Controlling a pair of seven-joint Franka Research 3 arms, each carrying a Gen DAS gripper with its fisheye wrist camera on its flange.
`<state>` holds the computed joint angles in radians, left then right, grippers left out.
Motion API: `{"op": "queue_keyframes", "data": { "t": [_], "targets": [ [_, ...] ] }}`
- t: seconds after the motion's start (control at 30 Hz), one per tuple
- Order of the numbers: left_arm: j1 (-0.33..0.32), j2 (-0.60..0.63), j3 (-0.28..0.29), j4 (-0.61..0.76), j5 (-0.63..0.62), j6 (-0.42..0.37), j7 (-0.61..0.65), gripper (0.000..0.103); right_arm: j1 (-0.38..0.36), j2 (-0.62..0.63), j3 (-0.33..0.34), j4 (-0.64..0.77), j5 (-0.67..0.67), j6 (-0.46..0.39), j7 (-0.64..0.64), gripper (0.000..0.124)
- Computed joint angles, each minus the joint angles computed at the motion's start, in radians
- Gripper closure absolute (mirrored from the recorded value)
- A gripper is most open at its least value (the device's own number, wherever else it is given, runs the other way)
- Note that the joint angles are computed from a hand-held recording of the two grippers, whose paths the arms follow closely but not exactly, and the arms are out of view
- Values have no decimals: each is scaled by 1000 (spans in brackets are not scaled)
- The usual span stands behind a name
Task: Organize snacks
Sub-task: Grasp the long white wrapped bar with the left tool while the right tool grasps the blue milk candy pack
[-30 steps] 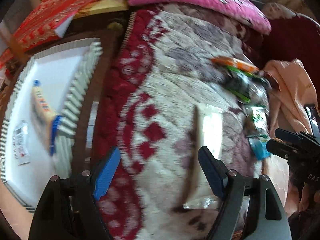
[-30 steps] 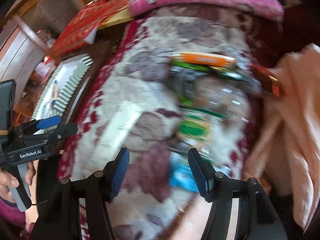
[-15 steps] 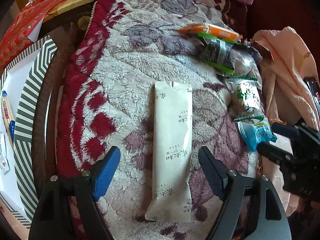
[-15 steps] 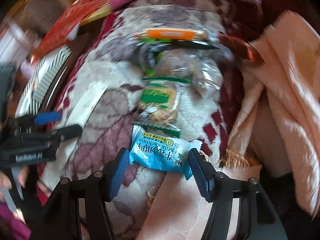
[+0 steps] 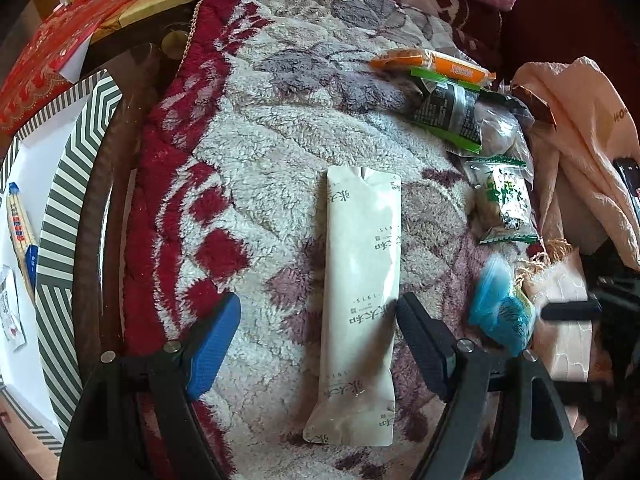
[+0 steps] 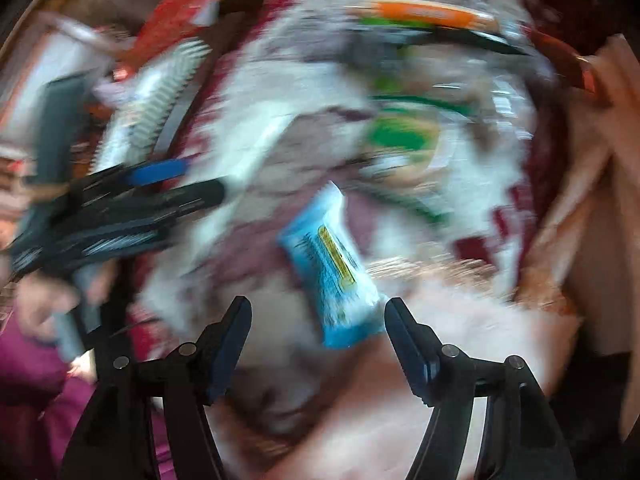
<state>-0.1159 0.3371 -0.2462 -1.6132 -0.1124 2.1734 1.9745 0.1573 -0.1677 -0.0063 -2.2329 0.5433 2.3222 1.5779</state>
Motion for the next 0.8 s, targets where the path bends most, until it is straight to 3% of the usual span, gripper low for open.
{"op": "queue_keyframes", "data": {
  "t": [0.03, 0.17, 0.43, 0.63, 0.73, 0.8],
  "targets": [
    [-1, 0, 1, 0, 3, 4, -3, 23, 1, -10, 10, -6, -28, 13, 10, 50],
    [1, -11, -1, -11, -6, 14, -6, 23, -28, -5, 66, 14, -353, 21, 214, 50],
    [-15, 4, 2, -6, 16, 16, -46, 24, 13, 62, 65, 20, -444, 104, 234, 51],
    [-29, 10, -1, -23, 50, 56, -63, 24, 27, 72, 58, -8, -474, 160, 269, 85],
    [-25, -2, -6, -53, 51, 104, -46, 40, 29, 57, 62, -25, -498, 171, 288, 92],
    [-24, -11, -7, -66, 54, 126, -36, 65, 30, 47, 66, -32, -512, 172, 300, 92]
  ]
}}
